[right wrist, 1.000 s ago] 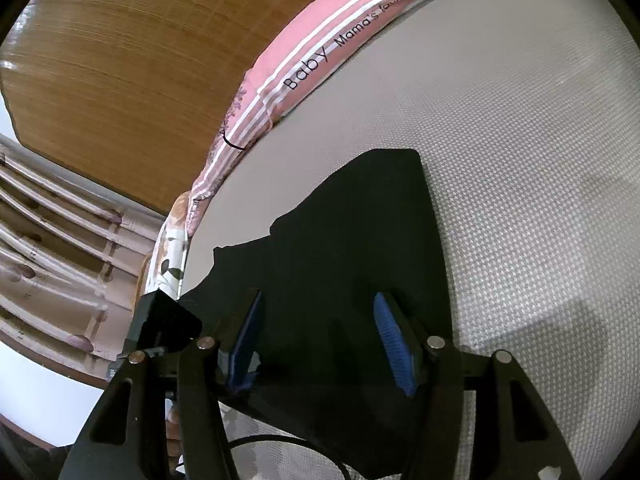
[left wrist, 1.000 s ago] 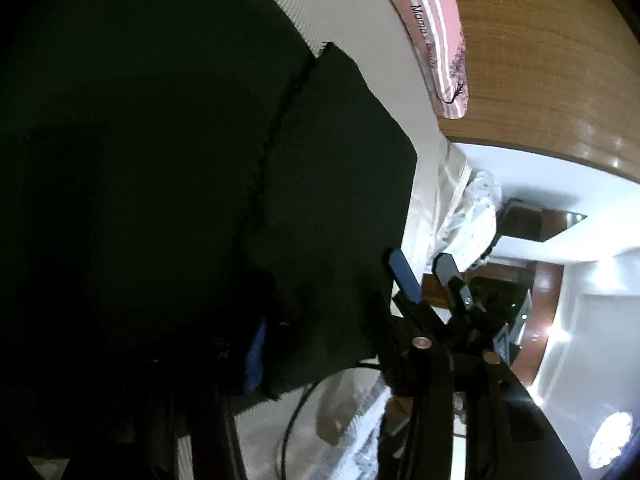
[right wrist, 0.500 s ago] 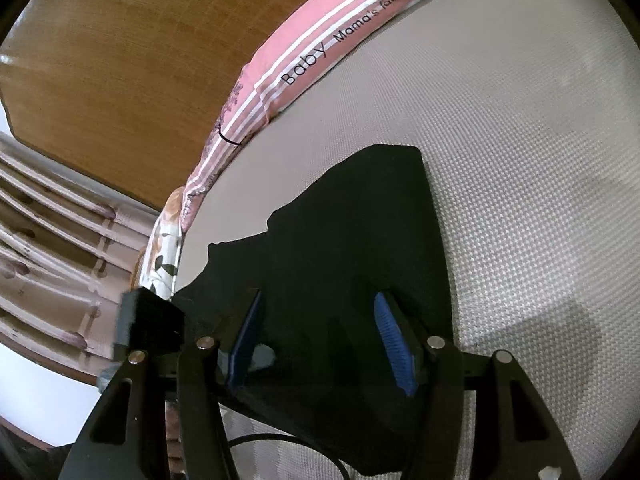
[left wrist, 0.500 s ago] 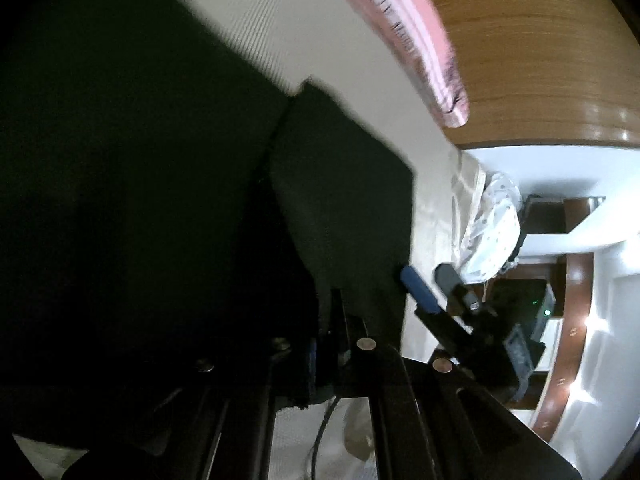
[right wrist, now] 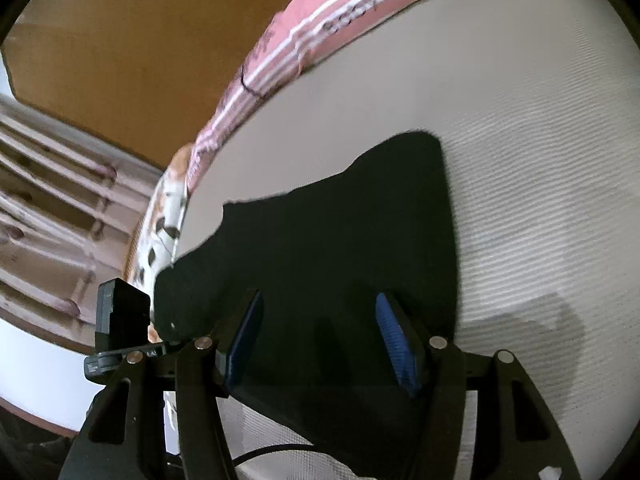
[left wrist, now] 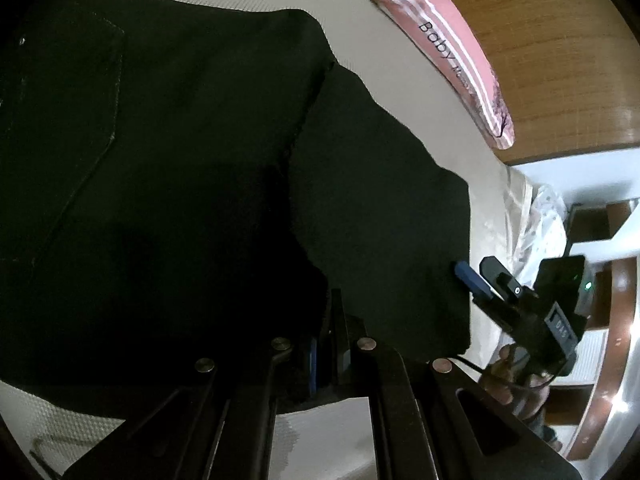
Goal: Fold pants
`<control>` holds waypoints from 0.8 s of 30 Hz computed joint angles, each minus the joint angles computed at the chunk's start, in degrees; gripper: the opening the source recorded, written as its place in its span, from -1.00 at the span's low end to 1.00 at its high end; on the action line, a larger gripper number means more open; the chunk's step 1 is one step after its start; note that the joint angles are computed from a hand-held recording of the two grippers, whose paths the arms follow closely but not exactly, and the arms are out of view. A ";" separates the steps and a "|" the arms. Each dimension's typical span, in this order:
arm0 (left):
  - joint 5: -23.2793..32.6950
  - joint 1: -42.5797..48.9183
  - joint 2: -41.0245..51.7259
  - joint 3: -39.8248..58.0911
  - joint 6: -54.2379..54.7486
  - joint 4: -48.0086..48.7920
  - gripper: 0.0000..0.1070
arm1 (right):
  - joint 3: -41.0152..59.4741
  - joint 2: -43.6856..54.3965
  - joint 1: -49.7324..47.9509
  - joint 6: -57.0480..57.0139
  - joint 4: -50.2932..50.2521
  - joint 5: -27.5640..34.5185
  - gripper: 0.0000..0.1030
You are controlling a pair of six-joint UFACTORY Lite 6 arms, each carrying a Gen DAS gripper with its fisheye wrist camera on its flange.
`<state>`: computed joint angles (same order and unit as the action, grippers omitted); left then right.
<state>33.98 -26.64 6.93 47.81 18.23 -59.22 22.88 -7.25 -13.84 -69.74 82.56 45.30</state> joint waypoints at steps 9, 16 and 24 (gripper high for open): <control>-3.64 -3.67 0.43 3.52 -5.36 11.86 -0.92 | -0.06 -4.12 8.81 10.51 -6.86 -8.59 0.09; -5.07 -4.00 0.02 2.20 -5.12 13.45 -0.89 | -6.81 -13.83 13.98 15.92 -12.36 -11.65 0.10; -4.61 -3.15 -2.50 2.37 -12.16 18.55 -0.64 | -2.79 -12.73 19.15 26.86 -21.09 -14.85 0.19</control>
